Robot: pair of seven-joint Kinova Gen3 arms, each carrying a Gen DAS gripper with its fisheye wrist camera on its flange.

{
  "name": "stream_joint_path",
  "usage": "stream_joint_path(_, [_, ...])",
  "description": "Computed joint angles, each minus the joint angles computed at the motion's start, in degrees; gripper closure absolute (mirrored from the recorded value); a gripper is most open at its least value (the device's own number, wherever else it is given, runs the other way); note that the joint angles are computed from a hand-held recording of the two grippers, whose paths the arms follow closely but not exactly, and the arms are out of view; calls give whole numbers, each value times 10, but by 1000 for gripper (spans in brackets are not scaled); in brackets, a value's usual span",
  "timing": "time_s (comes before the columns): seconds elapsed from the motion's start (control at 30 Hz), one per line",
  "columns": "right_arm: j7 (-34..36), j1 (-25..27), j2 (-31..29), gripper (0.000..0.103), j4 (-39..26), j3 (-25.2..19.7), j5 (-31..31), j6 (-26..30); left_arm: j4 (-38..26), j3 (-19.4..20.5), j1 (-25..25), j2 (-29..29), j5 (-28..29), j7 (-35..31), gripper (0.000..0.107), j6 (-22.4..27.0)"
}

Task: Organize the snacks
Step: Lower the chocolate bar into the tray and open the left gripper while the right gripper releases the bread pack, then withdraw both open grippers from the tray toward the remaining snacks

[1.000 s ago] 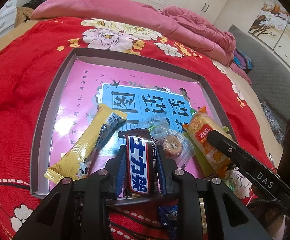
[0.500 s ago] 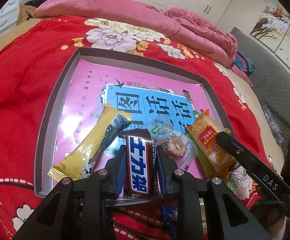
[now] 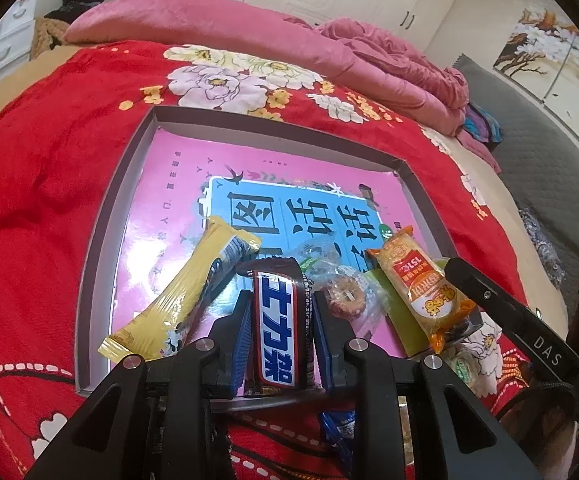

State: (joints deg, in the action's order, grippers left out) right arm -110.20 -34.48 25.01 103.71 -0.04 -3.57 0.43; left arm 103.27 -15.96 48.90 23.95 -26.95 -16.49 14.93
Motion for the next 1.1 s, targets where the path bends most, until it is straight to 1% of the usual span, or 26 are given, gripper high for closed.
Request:
stream_joint_path(0.1, [1,-3,-5,76,6,7,-1,-8,-1,-14,15,0,-13,7,72,5])
stream_joint_path(0.13, [1,-7,-6,73,8,11,-2,-10,0,-16,17,-1,-17,10,69,5])
stream_joint_path(0.17, [2,-7,-7,71,10,12,-3,-12,2,-20,21,-3,-23,15,67,3])
stream_joint_path(0.3, [5,-7,-13,70,19,16,-10,-21,12,-40,38,-8,-40,34,62,-9])
stream_joint_path(0.37, [7,-8,-15,67,21,18,-13,-24,18,-48,43,-12,-44,42,58,-20])
stream_joint_path(0.53, [13,2,-21,62,30,10,-20,-36,29,-86,76,-16,-57,55,49,-38])
stream_joint_path(0.6, [17,7,-23,60,33,5,-21,-40,34,-106,94,-18,-60,56,47,-50])
stream_joint_path(0.73, [23,15,-28,56,39,-2,-26,-47,40,-144,130,-19,-51,44,41,-66])
stream_joint_path(0.87, [27,24,-32,54,44,-11,-30,-51,48,-195,177,-18,-39,28,36,-86])
stream_joint_path(1.03, [35,25,-36,52,51,-9,-34,-54,52,-210,194,-20,-13,-10,33,-99])
stream_joint_path(1.1, [36,29,-37,50,52,-13,-35,-55,53,-224,210,-19,-5,-23,33,-103])
